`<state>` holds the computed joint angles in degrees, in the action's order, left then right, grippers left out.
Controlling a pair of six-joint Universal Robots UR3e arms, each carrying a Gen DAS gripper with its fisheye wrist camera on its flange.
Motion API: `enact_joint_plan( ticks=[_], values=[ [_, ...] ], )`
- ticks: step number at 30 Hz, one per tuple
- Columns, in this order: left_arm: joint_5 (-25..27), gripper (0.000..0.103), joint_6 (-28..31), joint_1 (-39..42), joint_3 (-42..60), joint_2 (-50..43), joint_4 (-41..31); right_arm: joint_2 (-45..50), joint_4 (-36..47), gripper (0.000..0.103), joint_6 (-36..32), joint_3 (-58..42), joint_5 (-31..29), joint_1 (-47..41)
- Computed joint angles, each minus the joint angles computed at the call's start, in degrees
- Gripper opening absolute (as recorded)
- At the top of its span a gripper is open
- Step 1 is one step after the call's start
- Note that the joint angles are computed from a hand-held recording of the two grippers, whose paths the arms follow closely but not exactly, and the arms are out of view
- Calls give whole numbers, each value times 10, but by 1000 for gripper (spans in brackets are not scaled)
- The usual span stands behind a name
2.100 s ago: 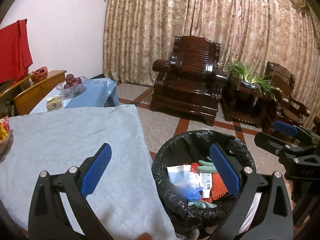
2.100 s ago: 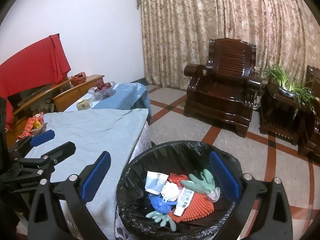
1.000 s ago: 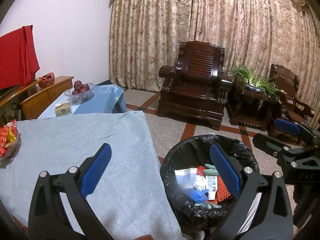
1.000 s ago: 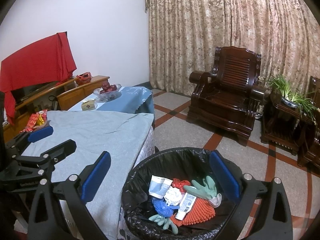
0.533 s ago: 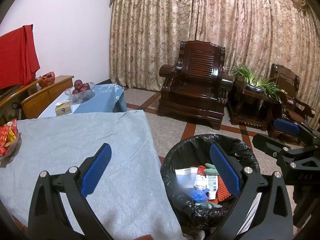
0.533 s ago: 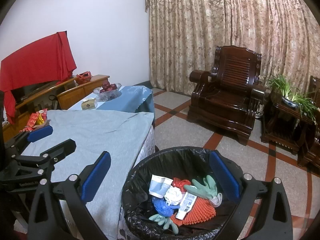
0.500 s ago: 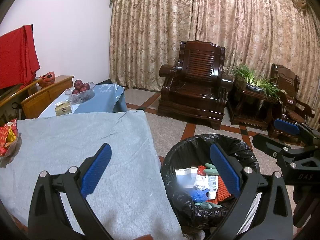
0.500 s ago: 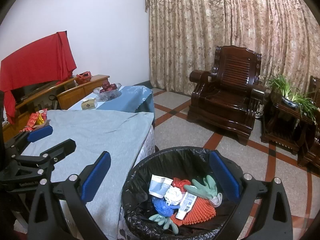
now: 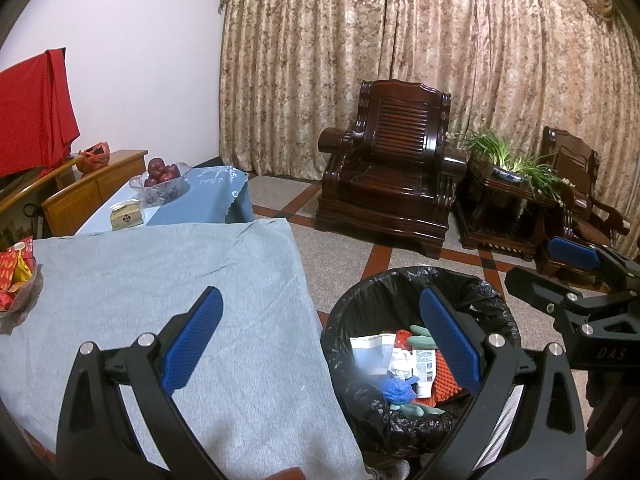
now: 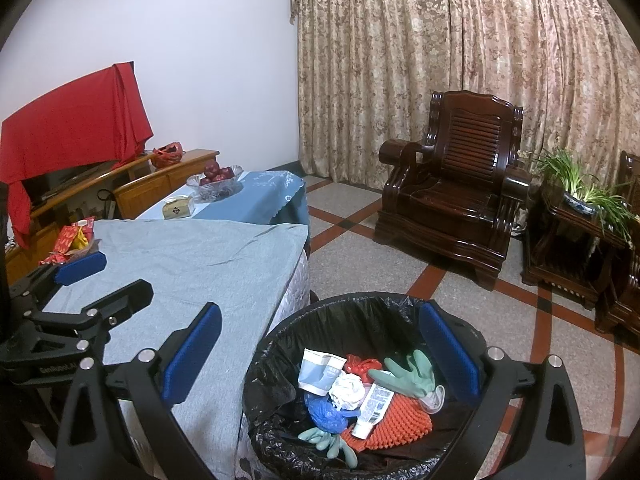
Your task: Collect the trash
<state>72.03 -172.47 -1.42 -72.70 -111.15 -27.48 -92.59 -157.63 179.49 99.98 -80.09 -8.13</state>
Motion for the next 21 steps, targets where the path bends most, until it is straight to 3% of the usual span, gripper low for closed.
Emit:
enact_joint_plan(
  ticks=[21],
  values=[
    [0, 96, 0, 0, 1, 2, -5, 2, 1, 97, 0, -2, 0, 1]
  ],
)
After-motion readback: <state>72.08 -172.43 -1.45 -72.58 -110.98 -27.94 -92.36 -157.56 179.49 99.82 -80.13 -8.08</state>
